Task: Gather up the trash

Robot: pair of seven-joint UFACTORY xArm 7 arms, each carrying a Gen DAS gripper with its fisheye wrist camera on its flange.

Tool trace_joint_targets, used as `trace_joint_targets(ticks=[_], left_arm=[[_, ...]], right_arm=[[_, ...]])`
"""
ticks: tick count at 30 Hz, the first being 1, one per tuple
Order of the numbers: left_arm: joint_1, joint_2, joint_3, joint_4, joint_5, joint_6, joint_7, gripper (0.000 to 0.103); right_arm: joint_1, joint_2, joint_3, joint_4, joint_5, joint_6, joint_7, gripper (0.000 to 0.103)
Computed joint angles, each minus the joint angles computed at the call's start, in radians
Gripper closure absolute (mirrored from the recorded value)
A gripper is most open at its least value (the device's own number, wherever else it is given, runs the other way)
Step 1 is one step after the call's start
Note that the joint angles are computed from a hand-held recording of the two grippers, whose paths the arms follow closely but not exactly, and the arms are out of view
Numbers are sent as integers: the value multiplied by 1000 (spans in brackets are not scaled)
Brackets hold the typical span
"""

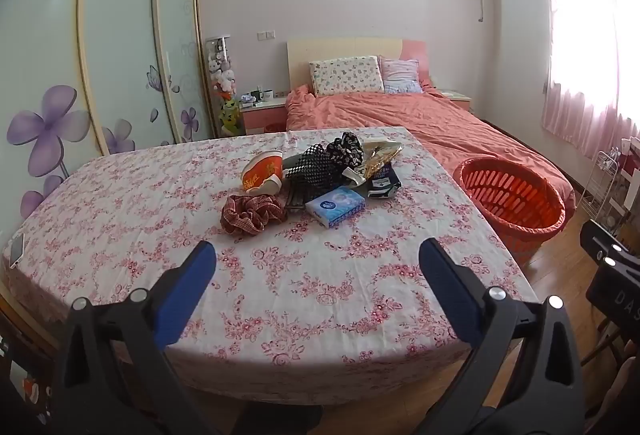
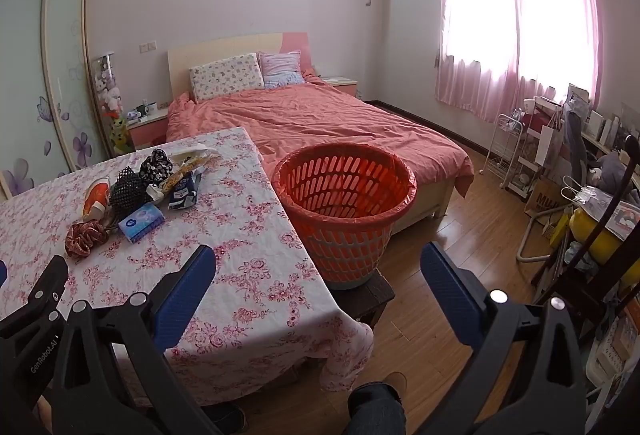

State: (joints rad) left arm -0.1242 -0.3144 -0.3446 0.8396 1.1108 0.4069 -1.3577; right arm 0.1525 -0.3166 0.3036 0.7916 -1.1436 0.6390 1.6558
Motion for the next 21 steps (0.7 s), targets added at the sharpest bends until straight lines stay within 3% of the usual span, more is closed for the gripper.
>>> trace_joint_targets(ticks=[21], left_arm=[[-1, 2, 2, 1, 4, -2, -4, 4]], right_arm=[[-2, -8, 2, -6, 1, -1, 0, 2]])
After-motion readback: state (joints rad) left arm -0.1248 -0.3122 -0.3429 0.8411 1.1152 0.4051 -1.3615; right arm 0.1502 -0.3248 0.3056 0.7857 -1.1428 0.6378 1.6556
